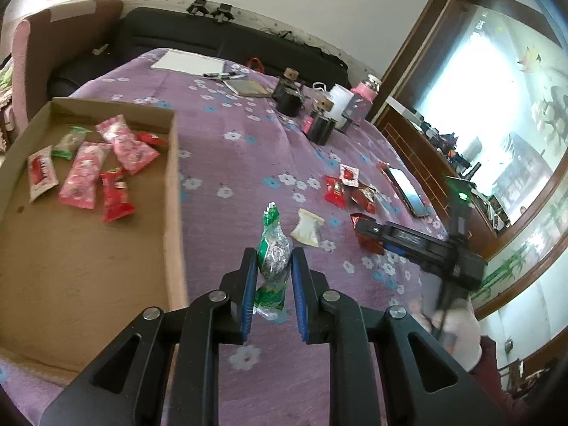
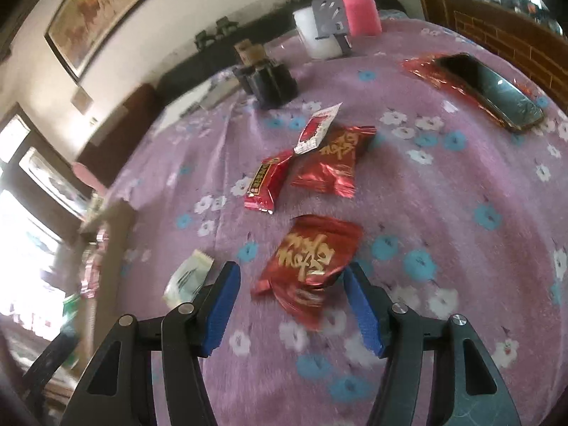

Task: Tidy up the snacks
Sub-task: 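Carry both snacks into the cardboard box and open both tools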

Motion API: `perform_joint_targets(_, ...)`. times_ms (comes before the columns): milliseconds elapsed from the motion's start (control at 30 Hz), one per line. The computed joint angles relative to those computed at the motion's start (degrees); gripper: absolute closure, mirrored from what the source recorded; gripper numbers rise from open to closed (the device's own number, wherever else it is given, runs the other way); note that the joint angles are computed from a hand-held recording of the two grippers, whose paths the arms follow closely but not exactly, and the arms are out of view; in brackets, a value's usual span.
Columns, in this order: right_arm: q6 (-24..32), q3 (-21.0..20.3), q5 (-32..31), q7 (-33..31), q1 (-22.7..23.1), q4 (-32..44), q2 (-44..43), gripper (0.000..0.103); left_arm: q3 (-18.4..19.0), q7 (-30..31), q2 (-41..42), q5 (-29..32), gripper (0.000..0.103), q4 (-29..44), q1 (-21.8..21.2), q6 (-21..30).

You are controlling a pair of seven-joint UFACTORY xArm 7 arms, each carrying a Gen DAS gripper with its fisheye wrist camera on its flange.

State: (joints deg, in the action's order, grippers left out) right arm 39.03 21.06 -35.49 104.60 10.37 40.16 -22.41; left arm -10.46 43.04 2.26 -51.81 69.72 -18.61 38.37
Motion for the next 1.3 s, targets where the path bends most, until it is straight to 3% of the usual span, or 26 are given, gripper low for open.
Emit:
perform_joint_targets(67,6.2,1.2,-1.2,-1.1,-0.5,4.7,4.4,0.044,0.7,0.7,-0.9,-0.7,0.087,-1.0,0.7,-0.8)
perform_joint_targets(100,9.0,1.1,-1.5,-1.8,0.0,6.7,6.3,0.058,1.0,0.8,-1.2,-1.0,0.087,-1.3,1.0,-1.2)
perform_joint_targets(167,12.9,0.8,-2.4,-2.4,1.3,9.0,8.6,0.06,1.9,0.7,-1.4,-1.7,0.087,-1.6,2.0,-1.3)
perform_joint_targets(400,7.8,-1.5,-3.8,-0.3,5.1,6.1,3.8,0.064,3.2,-3.8,1.8,0.2,0.086,0.4,5.0,-2.3)
perform_joint_targets(500,7.1,-0.1,-6.1,-1.8,5.0,10.0,5.2,0.064,3.0,-6.3,3.6,2.1,0.086,1.9,6.2,-2.8)
perform_joint_targets(667,2.3,-0.8,-9.7,-8.7,7.3,21.6,15.6,0.065,2.8,-12.6,7.4,8.4,0.086,6.0,7.6,-2.6)
perform_joint_targets(833,-3.5,-3.5,-6.5,-19.8,11.5,36.0,30.7,0.065,2.4,-18.8,11.6,16.0,0.086,10.5,8.7,-1.2)
perform_joint_targets(1033,0.9,-4.9,-2.1,-33.5,17.1,55.5,47.2,0.065,1.9,-24.4,17.1,23.1,0.086,17.0,9.6,0.8)
perform_joint_targets(1300,2.7,-9.0,4.4,-40.3,21.1,65.0,55.9,0.063,0.2,-25.0,18.6,22.4,0.083,18.9,12.1,1.4)
